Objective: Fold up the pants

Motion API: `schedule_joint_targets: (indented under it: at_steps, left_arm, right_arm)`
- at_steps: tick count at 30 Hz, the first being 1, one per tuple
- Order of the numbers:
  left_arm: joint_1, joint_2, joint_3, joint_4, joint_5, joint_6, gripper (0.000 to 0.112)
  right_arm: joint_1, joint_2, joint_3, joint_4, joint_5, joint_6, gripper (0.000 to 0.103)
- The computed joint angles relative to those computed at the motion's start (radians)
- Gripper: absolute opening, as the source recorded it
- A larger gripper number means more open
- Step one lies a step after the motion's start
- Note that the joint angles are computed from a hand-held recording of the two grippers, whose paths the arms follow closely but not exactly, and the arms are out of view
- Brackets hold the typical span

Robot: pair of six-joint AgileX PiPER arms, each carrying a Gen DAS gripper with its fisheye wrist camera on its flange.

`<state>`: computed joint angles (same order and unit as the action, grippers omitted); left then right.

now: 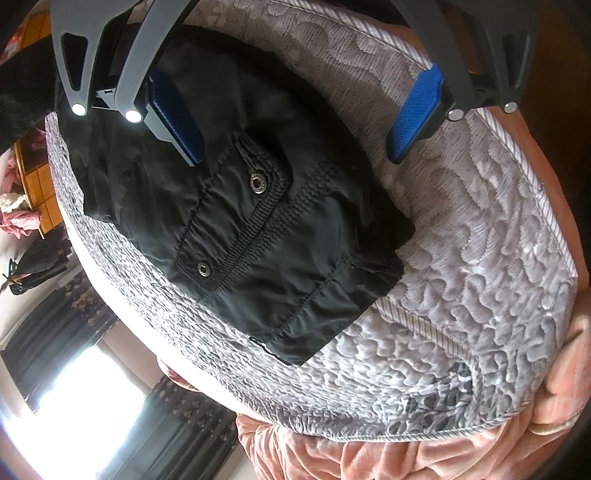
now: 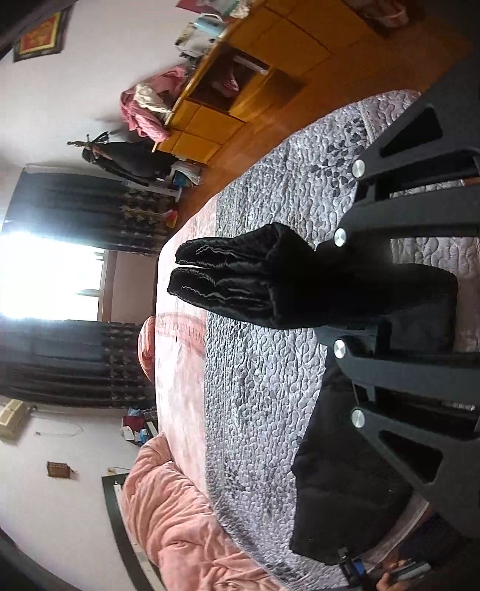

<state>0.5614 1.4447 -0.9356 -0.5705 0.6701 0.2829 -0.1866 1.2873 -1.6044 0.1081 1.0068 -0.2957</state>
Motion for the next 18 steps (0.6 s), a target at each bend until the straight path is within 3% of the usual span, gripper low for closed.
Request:
schedule_joint_targets:
  at_steps: [18]
  left_arm:
    - [0.051, 0.004, 0.008, -0.094, 0.031, 0.080, 0.099]
  right_arm:
    - [0.279, 0.014, 0.049, -0.275, -0.024, 0.150, 0.015]
